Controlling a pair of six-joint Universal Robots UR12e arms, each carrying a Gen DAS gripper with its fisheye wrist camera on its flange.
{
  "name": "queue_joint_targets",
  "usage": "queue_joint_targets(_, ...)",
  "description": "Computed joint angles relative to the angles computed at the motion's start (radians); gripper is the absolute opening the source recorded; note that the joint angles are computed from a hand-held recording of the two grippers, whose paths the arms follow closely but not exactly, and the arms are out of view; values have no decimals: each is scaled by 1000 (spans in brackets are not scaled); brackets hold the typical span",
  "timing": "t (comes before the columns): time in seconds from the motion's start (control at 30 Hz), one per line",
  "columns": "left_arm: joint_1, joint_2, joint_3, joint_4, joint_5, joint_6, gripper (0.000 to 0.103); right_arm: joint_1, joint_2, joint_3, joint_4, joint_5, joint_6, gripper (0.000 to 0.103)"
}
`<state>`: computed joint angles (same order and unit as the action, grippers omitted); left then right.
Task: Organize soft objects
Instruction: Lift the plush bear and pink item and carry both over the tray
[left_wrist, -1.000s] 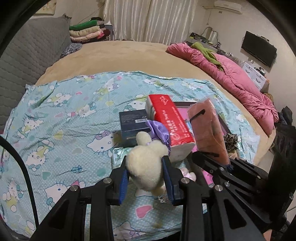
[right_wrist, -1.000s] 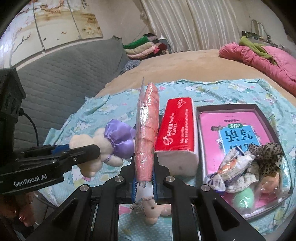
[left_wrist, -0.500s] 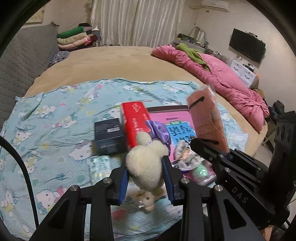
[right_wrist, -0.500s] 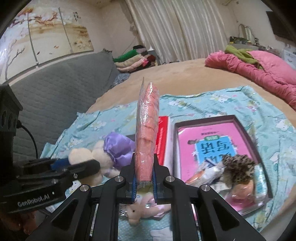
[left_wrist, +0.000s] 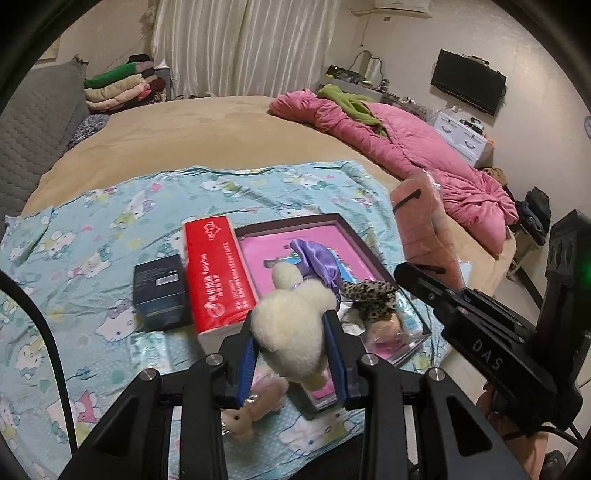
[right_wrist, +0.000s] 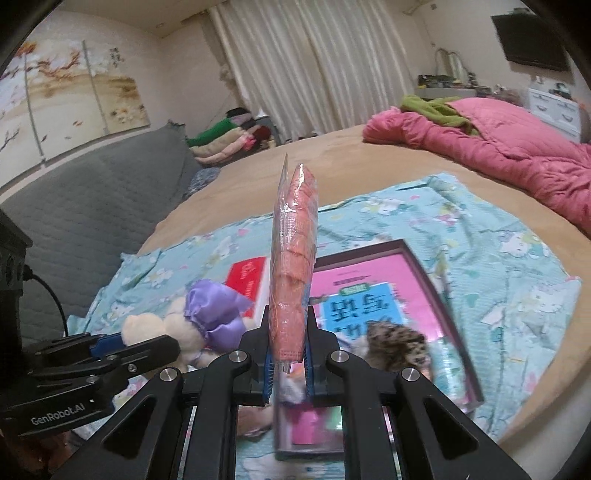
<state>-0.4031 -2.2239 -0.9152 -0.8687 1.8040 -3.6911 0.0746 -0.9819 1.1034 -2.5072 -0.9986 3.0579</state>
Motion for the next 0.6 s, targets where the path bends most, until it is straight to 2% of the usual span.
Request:
queue_joint_targets(0.2,-6,-45,62,-17,-41,8,34,-21,4,1,-9,-26,41,13)
queue_joint_targets(0.33,-6,-72,92,-27,-92,3,34,-30,8,-2,-10,-32,61,13)
queue_joint_targets(0.6,-11,-120,143,-45,-152,17,34,-39,14,-3,-3,-30,70,13)
